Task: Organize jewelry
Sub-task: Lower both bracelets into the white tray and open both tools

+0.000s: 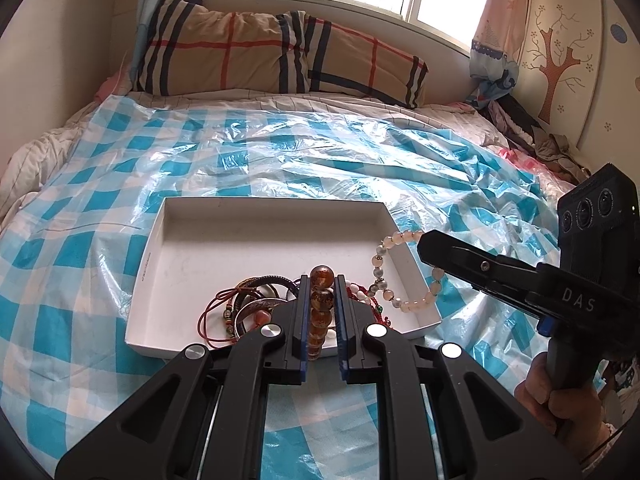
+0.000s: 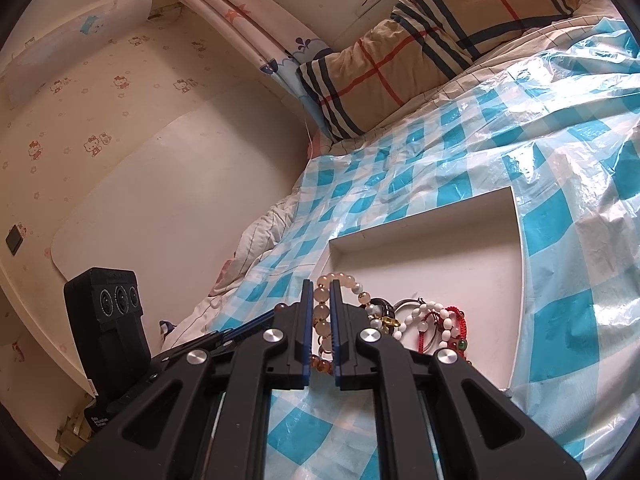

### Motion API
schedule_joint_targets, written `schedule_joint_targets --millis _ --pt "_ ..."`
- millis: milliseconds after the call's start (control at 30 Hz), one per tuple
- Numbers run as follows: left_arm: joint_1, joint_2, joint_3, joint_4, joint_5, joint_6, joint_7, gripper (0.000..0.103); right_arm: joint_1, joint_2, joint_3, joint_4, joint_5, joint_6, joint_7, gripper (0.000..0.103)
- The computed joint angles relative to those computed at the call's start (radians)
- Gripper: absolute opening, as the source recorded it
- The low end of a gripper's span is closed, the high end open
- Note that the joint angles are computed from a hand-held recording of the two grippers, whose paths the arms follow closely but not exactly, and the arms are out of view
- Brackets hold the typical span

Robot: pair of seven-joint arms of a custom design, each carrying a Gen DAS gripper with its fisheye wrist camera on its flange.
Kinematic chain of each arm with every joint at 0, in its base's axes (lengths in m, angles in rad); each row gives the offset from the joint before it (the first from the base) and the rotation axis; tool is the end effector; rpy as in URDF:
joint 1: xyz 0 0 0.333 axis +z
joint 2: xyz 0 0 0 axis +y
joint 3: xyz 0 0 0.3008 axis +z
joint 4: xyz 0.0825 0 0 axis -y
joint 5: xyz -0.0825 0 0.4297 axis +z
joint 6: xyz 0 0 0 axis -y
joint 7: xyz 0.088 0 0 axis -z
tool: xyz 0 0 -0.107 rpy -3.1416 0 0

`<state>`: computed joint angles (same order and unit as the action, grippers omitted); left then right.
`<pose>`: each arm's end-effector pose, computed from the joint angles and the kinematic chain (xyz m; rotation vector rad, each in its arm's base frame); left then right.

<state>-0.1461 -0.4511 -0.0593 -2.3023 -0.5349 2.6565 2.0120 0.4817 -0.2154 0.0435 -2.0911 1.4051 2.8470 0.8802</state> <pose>0.5074 -0.0947 0.5855 -1.5373 2.0430 -1.0923 0.5235 0.2446 0.5645 -1.3705 1.3353 0.0421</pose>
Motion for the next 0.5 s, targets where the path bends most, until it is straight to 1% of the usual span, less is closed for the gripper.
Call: schedule_joint_targets --millis 500 --pt "-0.001 0.015 0.001 0.011 -0.006 0.002 0.006 0.01 -0.003 0.011 0.005 -0.002 -0.017 0.011 0.019 0.009"
